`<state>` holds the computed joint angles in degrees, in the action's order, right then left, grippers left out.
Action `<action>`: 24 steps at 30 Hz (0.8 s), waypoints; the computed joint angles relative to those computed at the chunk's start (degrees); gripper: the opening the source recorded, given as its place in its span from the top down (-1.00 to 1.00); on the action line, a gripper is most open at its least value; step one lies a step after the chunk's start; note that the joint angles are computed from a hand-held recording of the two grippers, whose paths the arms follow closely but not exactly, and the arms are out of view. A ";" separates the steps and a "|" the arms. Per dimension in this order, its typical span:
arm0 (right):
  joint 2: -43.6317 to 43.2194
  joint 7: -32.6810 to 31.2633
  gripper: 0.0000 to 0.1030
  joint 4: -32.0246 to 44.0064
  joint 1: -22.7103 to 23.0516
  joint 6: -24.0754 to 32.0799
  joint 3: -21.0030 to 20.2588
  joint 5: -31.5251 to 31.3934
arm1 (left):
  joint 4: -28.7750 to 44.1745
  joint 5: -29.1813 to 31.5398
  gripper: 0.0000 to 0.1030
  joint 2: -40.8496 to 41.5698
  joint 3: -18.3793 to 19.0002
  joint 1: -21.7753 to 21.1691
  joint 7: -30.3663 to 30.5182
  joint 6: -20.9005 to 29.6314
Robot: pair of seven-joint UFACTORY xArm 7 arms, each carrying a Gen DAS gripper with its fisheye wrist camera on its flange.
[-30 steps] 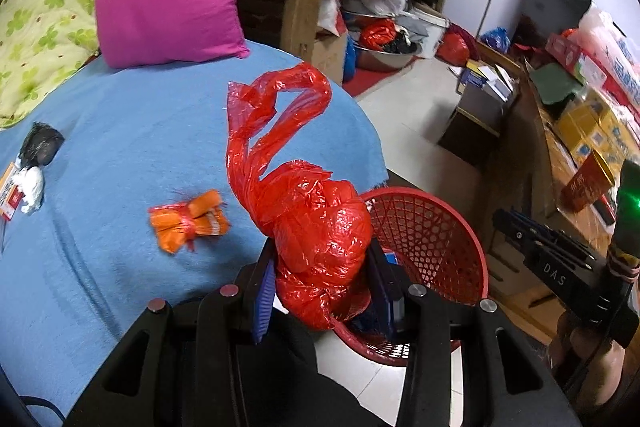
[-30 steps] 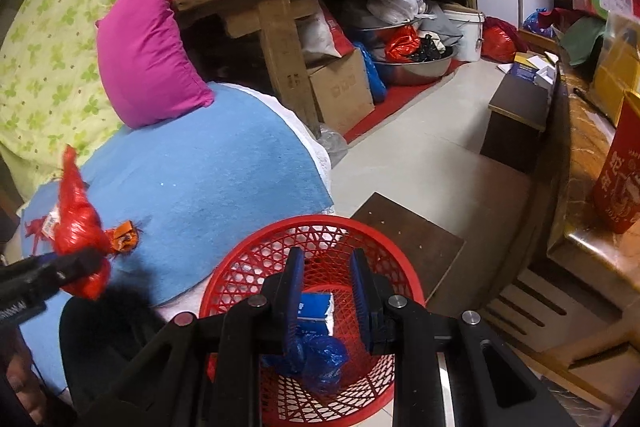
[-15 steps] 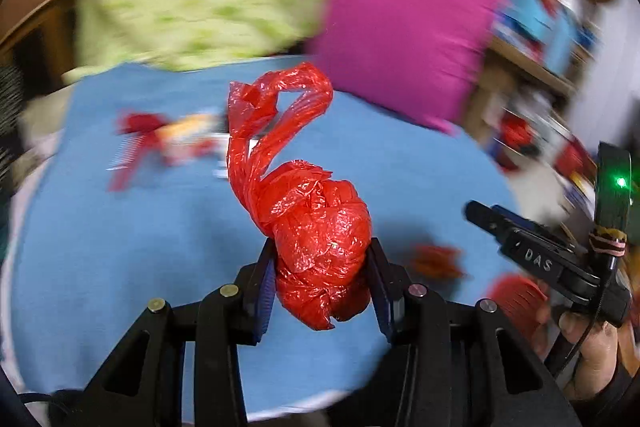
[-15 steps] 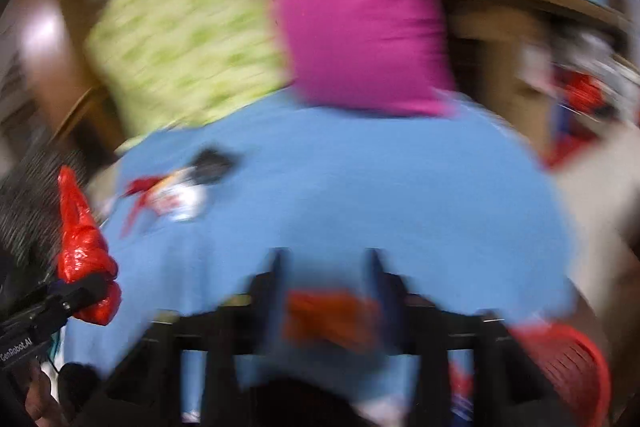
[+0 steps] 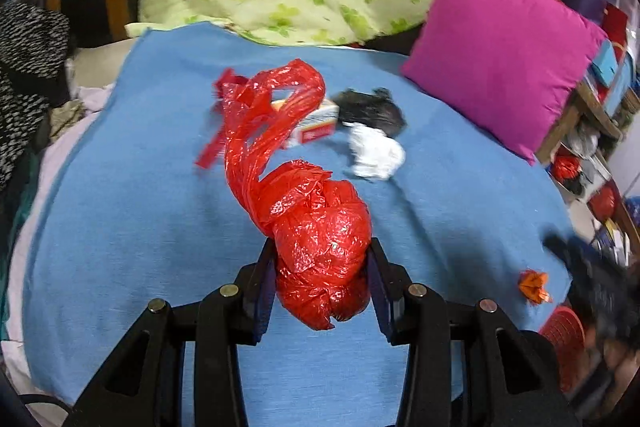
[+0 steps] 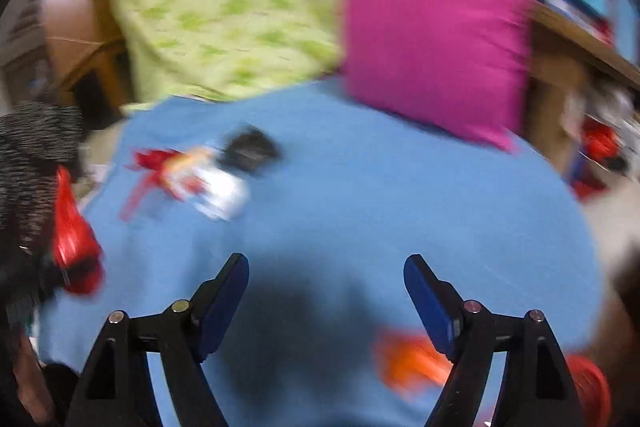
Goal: Collect trash
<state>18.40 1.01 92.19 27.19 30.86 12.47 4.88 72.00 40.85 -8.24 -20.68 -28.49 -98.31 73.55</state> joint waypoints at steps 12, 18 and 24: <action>3.23 -2.60 -0.60 -0.44 -3.64 8.14 -0.14 5.25 | 9.75 2.97 0.15 7.93 1.29 -5.32 2.79 0.23; 3.99 -3.22 -0.02 0.78 -3.15 7.13 0.03 4.21 | 14.12 2.47 0.15 12.09 3.42 -7.14 7.96 -0.49; -1.79 -4.41 -0.02 -4.02 -3.60 1.78 0.40 5.72 | 20.36 5.63 0.15 15.75 4.94 -11.11 9.17 1.93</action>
<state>16.61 -3.40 88.17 23.59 32.64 12.87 10.60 92.36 46.48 7.51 -15.74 -39.60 -89.14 75.47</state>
